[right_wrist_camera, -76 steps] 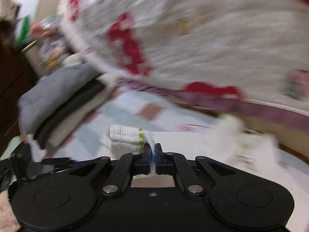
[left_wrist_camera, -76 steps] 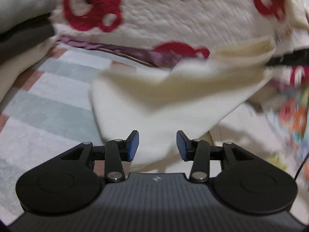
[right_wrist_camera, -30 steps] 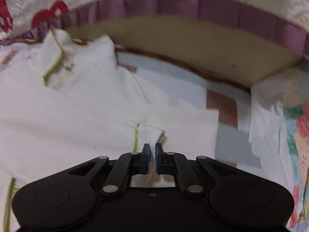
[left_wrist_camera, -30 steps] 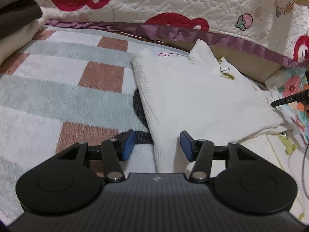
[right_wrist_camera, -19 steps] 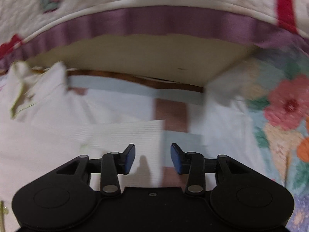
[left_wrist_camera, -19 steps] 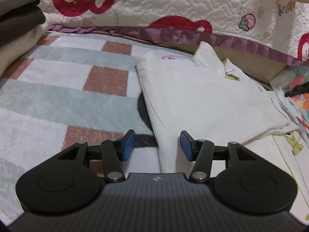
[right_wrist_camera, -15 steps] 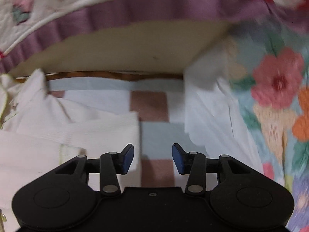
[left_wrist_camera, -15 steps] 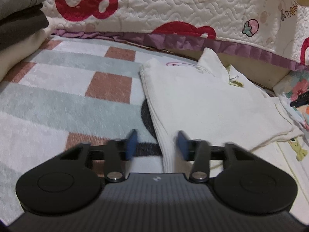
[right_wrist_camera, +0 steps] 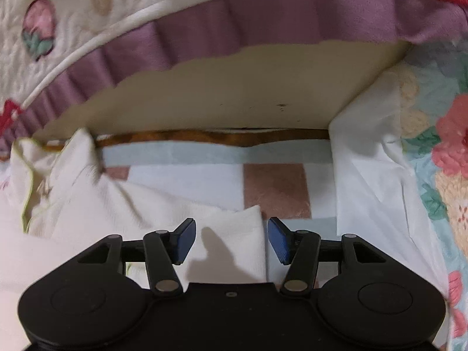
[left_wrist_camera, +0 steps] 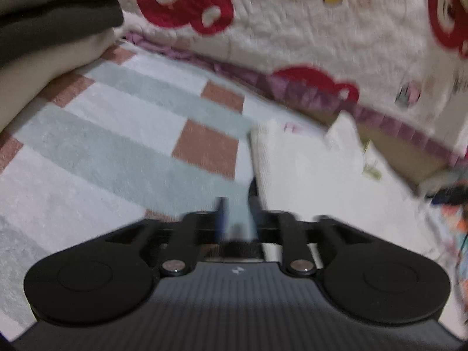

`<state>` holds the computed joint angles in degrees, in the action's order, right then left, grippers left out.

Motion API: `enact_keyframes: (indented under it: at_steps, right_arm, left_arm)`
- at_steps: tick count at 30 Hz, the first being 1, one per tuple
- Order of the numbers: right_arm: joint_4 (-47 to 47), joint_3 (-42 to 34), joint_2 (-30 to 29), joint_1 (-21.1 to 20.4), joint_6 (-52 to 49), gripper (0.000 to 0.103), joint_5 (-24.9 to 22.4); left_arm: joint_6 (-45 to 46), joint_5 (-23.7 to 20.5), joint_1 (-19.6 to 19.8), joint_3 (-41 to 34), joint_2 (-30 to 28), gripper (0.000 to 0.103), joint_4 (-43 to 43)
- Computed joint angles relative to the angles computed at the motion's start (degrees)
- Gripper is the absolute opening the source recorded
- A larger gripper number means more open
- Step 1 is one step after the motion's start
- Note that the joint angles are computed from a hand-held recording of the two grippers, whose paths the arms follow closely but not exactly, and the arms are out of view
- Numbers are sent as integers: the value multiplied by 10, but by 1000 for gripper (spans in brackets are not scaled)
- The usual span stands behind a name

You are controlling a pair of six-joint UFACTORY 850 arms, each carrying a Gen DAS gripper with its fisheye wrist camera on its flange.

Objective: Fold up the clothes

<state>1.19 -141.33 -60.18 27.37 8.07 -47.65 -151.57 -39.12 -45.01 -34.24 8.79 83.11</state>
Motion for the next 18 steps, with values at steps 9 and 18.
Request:
enact_keyframes:
  at_steps: [9,18]
  right_arm:
    - [74,170,64,-24,0,62,149]
    - [172,183,68,-19,-139,8,202]
  left_arm:
    - [93,95,113,-94,-77,55,-29]
    - [264,89,146,-208,-180,10,-108]
